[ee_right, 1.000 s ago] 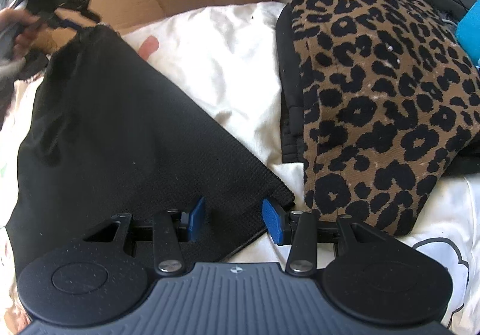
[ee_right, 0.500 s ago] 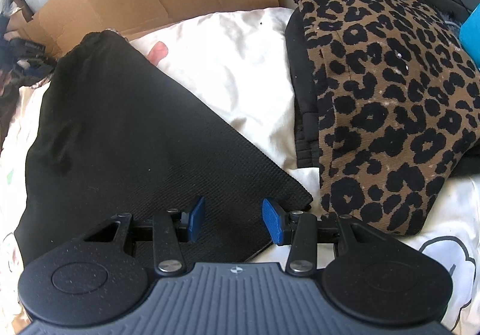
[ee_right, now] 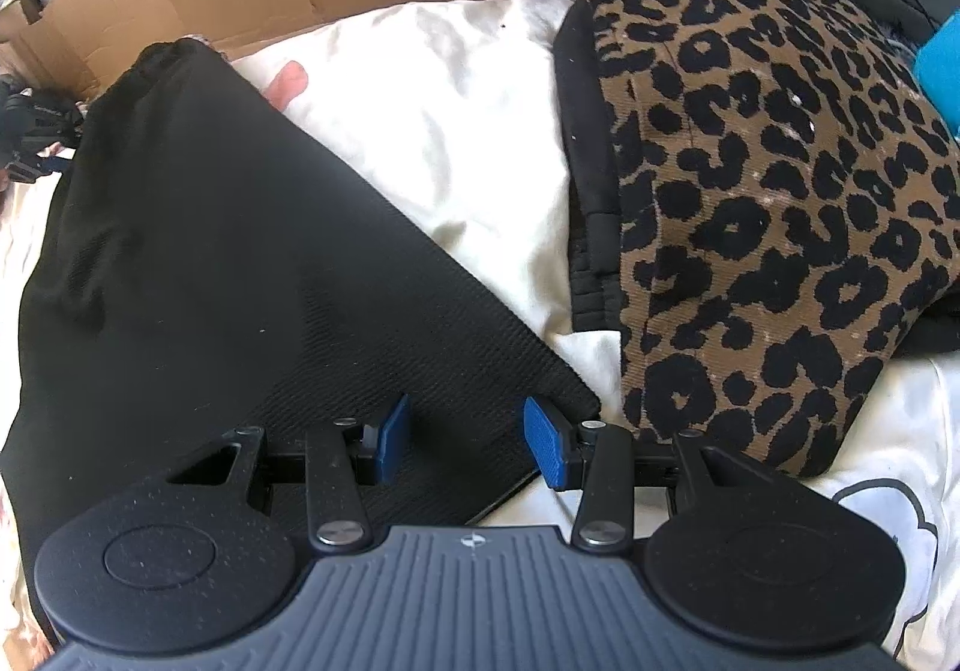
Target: Fold clothes
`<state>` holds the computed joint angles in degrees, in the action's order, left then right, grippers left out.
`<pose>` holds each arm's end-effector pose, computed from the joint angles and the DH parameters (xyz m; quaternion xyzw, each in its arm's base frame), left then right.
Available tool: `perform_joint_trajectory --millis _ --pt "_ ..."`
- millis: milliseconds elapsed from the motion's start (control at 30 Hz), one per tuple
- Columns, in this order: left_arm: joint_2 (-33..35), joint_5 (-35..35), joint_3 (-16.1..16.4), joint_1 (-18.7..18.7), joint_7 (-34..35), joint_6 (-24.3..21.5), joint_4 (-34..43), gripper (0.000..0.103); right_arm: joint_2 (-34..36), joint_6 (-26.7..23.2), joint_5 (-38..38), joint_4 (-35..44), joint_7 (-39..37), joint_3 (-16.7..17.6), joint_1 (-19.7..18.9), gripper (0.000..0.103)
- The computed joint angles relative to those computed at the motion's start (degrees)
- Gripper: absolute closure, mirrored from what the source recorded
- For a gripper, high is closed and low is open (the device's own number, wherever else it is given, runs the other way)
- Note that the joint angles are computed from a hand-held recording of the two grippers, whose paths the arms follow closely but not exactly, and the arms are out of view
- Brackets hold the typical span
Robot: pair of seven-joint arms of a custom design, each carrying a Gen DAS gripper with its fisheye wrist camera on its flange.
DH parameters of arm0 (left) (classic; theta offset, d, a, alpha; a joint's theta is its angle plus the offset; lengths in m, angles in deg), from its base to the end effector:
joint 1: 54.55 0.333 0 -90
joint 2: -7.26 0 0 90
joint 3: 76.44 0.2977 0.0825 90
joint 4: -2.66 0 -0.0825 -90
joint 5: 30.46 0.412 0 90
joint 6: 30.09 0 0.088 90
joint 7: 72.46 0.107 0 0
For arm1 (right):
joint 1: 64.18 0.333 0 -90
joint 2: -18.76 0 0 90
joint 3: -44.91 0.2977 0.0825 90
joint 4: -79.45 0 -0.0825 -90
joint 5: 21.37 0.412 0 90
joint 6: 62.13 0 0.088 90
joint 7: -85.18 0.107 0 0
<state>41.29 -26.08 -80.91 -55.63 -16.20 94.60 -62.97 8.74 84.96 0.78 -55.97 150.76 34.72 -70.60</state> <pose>0.7779 -0.0555 0.4870 -0.8358 0.5040 -0.1898 0.1072 0.5098 -0.1589 0.3996 -0.6328 0.7383 -0.1035 0.2095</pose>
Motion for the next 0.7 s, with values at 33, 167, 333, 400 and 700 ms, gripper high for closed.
perform_joint_trajectory --millis 33,167,333,400,700 --pt "0.08 -0.33 -0.21 0.25 0.57 0.36 0.10 0.074 0.07 0.03 -0.80 -0.04 0.79 0.21 -0.19 0.054" --pt "1.14 0.89 0.12 0.01 3.22 0.34 1.93 0.081 0.35 0.32 -3.22 -0.11 2.31 0.70 -0.44 0.054" --pt "3.83 2.56 0.86 -0.71 3.23 -0.67 5.92 0.084 0.61 0.29 -5.86 -0.12 3.17 0.96 -0.50 0.054" --pt "3.72 2.54 0.93 -0.71 2.72 -1.37 5.84 0.070 0.88 -0.15 -7.24 0.36 4.56 1.13 -0.76 0.054" --pt "-9.88 4.27 0.35 -0.69 3.49 1.67 -11.91 0.063 -0.11 -0.23 -13.19 -0.16 11.12 1.42 -1.90 0.045"
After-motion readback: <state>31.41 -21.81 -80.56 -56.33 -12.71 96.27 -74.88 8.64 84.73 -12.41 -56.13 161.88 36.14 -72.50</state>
